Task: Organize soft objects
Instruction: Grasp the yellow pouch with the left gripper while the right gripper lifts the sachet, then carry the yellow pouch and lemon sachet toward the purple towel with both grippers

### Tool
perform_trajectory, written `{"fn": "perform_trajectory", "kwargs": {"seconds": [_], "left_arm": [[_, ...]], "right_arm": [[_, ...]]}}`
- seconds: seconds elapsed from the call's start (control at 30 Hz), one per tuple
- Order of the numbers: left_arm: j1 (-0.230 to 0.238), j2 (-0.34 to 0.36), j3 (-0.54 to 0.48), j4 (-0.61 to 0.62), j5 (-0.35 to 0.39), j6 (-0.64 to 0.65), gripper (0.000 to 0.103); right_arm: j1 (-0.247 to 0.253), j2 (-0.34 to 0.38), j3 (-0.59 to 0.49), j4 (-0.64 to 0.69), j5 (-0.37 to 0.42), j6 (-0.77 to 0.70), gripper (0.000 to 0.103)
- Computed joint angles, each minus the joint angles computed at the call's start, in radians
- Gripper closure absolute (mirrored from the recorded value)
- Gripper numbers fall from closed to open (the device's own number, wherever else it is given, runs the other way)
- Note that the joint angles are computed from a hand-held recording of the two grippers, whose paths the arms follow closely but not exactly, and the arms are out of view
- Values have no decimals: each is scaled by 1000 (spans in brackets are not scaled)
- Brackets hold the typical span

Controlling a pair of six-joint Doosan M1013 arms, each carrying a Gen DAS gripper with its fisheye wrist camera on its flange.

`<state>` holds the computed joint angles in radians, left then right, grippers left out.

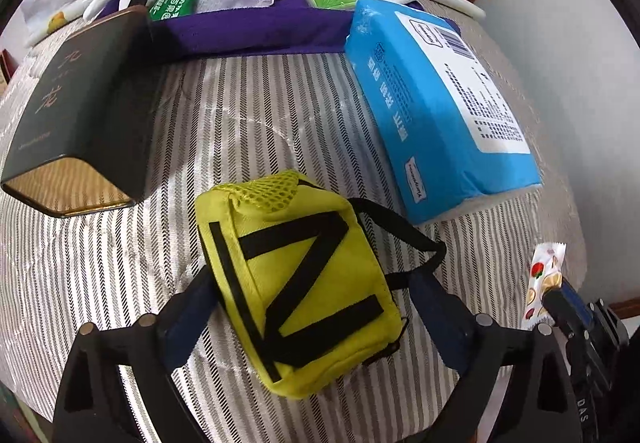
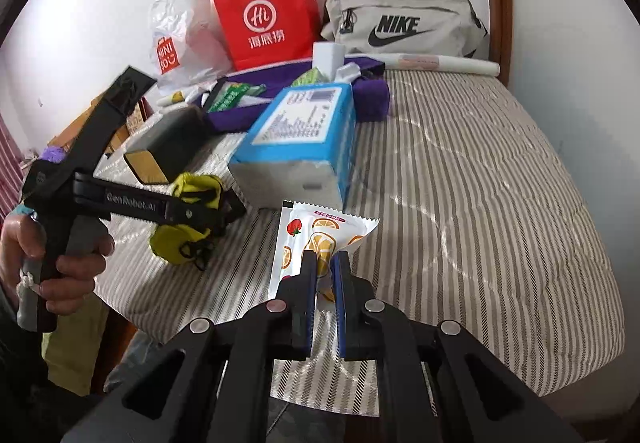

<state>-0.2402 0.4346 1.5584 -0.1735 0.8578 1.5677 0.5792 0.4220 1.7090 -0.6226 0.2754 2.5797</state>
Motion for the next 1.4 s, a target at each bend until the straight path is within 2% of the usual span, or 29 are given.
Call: {"fn": "perform_trajectory", "kwargs": {"seconds": [0.1, 0.17, 0.23, 0.33, 0.43, 0.63, 0.83, 0.93, 1.2, 1.4], "left_arm": [[-31, 12, -11, 80, -14, -37, 3], [-55, 20, -16, 153, -23, -77, 3], [-64, 18, -11, 176, -35, -90, 3], [-68, -3, 17, 204, -68, -94, 15], [-42, -29, 54, 115, -116, -1, 23], [9, -84, 117, 8, -159, 86, 37], [81, -119, 165, -54, -182, 130, 42], [117, -127, 176, -135, -179, 176, 44], [164, -152, 209, -262, -190, 264, 49], [186, -158, 215, -320, -188, 304, 49]], "right_arm": [[-2, 4, 1, 60, -5, -51, 94], [-1, 6, 1, 68, -3, -58, 94], [0, 7, 2, 74, 1, -60, 94], [2, 8, 3, 91, 7, -66, 94], [7, 8, 2, 90, 7, -61, 94], [16, 29, -22, 150, 15, -123, 94], [24, 54, -51, 212, 39, -182, 94], [24, 61, -59, 254, 45, -216, 94], [26, 64, -76, 266, 68, -210, 94], [36, 62, -93, 220, 95, -178, 94]]}}
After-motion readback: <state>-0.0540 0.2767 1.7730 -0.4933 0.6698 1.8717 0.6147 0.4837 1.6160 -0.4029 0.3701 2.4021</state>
